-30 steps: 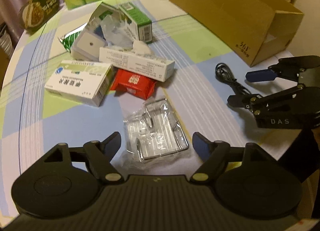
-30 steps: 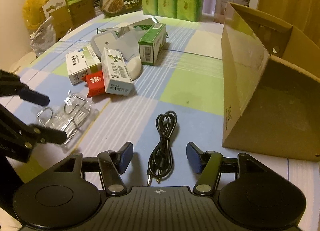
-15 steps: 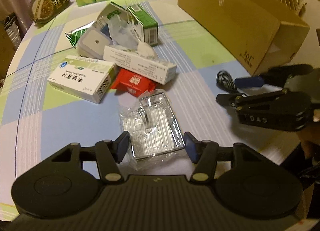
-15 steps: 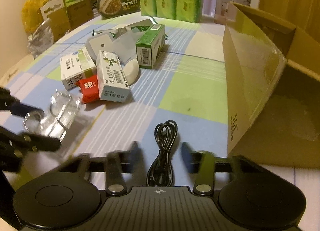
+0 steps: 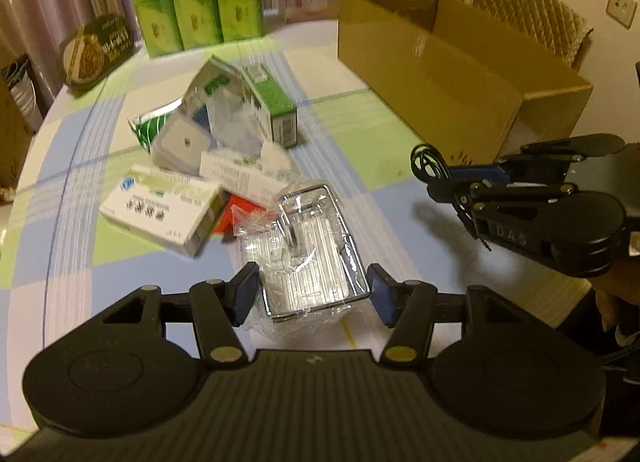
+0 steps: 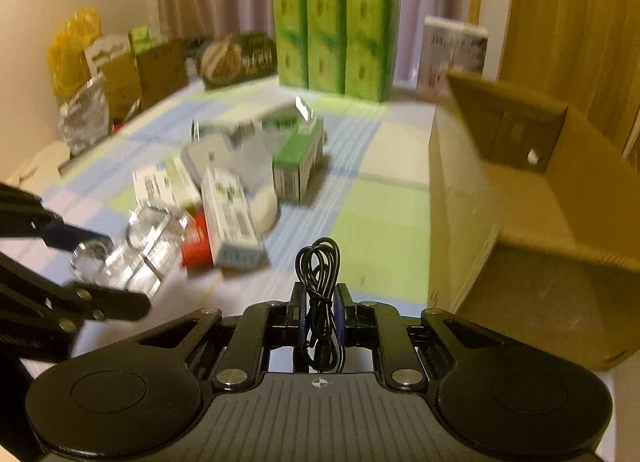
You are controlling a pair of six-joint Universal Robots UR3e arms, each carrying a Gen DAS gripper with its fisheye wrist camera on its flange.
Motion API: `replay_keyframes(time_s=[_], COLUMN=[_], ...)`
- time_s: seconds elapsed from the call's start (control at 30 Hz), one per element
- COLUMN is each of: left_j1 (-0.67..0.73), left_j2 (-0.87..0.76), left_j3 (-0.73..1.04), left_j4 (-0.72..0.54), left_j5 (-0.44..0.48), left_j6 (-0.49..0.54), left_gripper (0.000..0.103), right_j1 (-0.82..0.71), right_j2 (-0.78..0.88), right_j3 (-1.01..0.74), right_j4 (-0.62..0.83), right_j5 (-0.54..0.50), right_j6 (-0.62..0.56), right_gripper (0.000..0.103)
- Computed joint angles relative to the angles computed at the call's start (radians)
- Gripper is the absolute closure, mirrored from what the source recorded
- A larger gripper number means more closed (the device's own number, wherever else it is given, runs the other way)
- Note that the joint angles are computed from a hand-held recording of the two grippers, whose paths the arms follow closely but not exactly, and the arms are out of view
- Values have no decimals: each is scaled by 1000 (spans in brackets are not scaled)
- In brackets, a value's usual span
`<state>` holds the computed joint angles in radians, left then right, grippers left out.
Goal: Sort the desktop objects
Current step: 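Carry the cable and wrapped rack to the cardboard box with both grippers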
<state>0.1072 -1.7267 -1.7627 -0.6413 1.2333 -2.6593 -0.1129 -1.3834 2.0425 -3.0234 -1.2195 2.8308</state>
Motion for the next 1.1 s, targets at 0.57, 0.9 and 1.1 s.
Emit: replay_keyframes(time_s=[0.57,0.9,1.1], left_j1=[-189,-362,-422], left_j2=[-176,-557,-822], left_j3=[394,987,1433], left_j4=[8,-156,-342], left_j5=[-57,-21,3], left_j6=[-102,-165,-177], left_gripper=[49,49,49], right_j1=[-254,-430,-485], right_j2=[-101,49,98], right_j3=[-235,-411,-454], right_j4=[114,239,288], right_j5=[124,195,231], right_j6=[27,22,32], right_gripper=[93,93,93])
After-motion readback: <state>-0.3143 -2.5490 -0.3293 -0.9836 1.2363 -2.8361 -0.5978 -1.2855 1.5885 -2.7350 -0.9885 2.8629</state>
